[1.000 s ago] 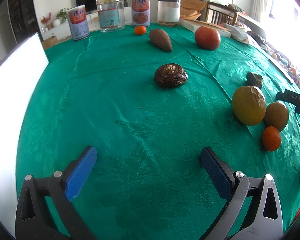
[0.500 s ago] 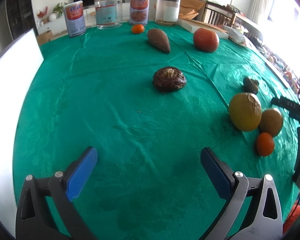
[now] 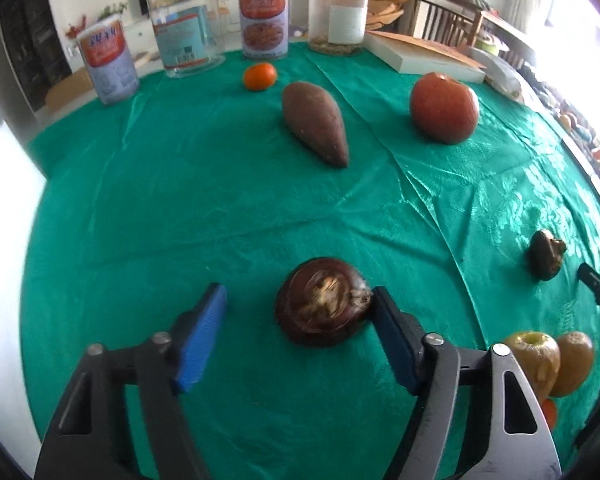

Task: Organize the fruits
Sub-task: 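Move the left gripper to the dark brown round fruit and close on it, then close the right gripper on the golden round fruit while the left gripper lifts the dark fruit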

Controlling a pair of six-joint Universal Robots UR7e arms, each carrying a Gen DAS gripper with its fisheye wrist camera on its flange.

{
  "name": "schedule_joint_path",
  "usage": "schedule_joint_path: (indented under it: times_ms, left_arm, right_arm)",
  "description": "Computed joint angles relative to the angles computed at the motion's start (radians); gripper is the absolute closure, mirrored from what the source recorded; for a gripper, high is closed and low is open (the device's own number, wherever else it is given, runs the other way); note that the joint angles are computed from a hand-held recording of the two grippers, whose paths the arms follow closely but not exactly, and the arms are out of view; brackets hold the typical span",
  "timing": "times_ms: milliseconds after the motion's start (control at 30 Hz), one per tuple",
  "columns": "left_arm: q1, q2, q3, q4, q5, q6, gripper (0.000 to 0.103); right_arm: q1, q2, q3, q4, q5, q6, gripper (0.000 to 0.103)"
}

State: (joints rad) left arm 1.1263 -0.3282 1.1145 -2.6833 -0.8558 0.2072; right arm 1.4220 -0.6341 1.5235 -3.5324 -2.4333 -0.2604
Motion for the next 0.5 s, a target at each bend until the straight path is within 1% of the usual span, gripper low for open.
schedule_joint_path:
  times_ms: [33,100,167,267,300,333,367,400,433,500]
  left_arm:
    - [0.002,-0.012,0.015,-0.011,-0.032,0.017,0.057]
    - [0.0,-0.035,0.046,-0.005,-0.031,-0.002,0.058]
    - [0.003,-0.08,0.117,-0.034,-0.064,-0.032,0.058]
    - [0.004,-0.148,0.22,-0.044,-0.114,-0.087,0.058]
    - [0.004,-0.172,0.255,-0.05,-0.129,-0.1,0.058]
    - [0.003,-0.194,0.282,-0.048,-0.141,-0.112,0.058]
    - [0.003,-0.216,0.308,-0.046,-0.155,-0.123,0.058]
    - [0.002,-0.239,0.332,-0.041,-0.169,-0.133,0.058]
    - [-0.001,-0.261,0.353,-0.038,-0.176,-0.141,0.058]
    - [-0.01,-0.298,0.394,-0.05,-0.173,-0.136,0.058]
  right_arm:
    - [0.0,0.0,0.0,0.0,0.0,0.0,0.0]
    - [0.0,0.001,-0.001,0.0,0.0,0.0,0.0]
    - [0.0,0.001,-0.001,0.0,-0.001,0.0,0.0]
    - [0.002,0.004,-0.002,-0.003,-0.006,0.005,0.0]
    - [0.001,-0.002,0.006,0.003,0.003,0.003,0.0]
    - [-0.002,-0.024,0.024,0.048,0.028,0.002,0.0]
    - [-0.003,-0.054,0.038,0.133,0.057,0.012,0.0]
    - [-0.006,-0.094,0.058,0.231,0.106,0.041,0.0]
    - [-0.01,-0.137,0.084,0.324,0.172,0.083,0.0]
    - [-0.015,-0.219,0.137,0.473,0.35,0.151,0.002]
